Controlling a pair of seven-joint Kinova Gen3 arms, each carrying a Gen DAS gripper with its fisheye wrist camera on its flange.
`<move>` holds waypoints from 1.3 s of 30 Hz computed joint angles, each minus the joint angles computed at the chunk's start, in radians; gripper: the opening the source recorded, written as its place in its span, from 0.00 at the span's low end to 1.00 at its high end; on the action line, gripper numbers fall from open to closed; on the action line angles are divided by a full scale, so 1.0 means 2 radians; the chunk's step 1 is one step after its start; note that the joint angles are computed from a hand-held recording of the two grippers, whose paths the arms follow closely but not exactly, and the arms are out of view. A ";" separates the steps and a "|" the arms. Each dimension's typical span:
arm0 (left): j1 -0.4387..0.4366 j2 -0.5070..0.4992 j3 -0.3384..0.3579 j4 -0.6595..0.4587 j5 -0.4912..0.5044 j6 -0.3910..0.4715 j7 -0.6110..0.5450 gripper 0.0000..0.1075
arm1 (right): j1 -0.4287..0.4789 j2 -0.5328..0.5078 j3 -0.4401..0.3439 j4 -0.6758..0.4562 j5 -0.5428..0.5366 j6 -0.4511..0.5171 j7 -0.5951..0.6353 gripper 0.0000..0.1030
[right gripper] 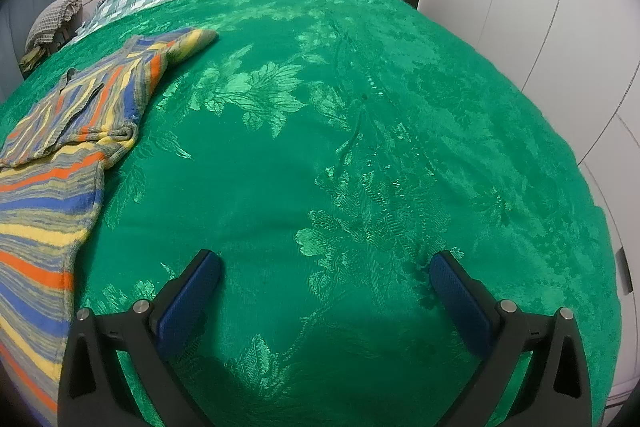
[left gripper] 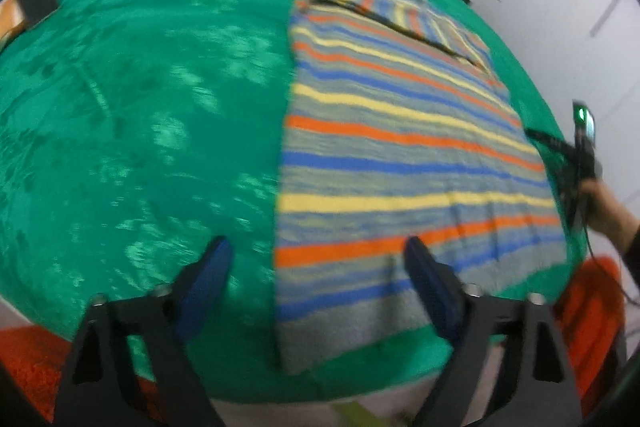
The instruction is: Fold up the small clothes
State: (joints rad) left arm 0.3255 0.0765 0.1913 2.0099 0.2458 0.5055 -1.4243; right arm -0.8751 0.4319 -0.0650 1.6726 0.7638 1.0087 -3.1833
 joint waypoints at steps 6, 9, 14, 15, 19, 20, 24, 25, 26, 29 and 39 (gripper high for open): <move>0.051 0.010 -0.043 -0.022 -0.010 0.049 0.006 0.49 | 0.010 -0.106 -0.055 0.051 -0.046 -0.077 0.071 0.96; 0.053 0.019 -0.046 -0.035 0.001 0.081 -0.003 0.22 | 0.014 -0.145 -0.101 0.074 -0.107 -0.118 0.097 0.97; 0.016 0.013 -0.023 -0.039 0.034 0.108 -0.013 0.04 | -0.021 -0.150 -0.107 0.102 -0.145 -0.186 0.038 0.95; 0.014 0.008 -0.025 -0.037 0.044 0.109 -0.020 0.04 | -0.031 -0.145 -0.097 0.105 -0.143 -0.197 0.025 0.94; 0.013 -0.007 -0.034 -0.040 0.063 0.123 -0.047 0.04 | 0.000 -0.095 -0.114 0.081 -0.194 -0.203 0.052 0.65; 0.021 -0.009 -0.044 -0.041 0.061 0.126 -0.048 0.04 | 0.006 -0.086 -0.116 0.075 -0.213 -0.201 0.072 0.46; 0.018 -0.016 -0.071 -0.033 0.099 0.132 -0.079 0.03 | -0.001 -0.098 -0.089 0.097 -0.254 -0.234 0.091 0.05; 0.011 -0.022 -0.076 -0.029 0.119 0.132 -0.093 0.03 | -0.002 -0.111 -0.085 0.107 -0.252 -0.247 0.081 0.05; -0.003 -0.028 -0.072 -0.026 0.139 0.131 -0.108 0.03 | 0.004 -0.120 -0.091 0.114 -0.244 -0.256 0.069 0.05; -0.019 -0.034 -0.082 -0.033 0.196 0.123 -0.155 0.03 | 0.018 -0.151 -0.094 0.138 -0.197 -0.304 0.012 0.05; -0.106 0.114 0.013 -0.236 0.148 0.050 -0.084 0.03 | 0.083 -0.119 -0.035 0.055 -0.100 -0.349 -0.005 0.05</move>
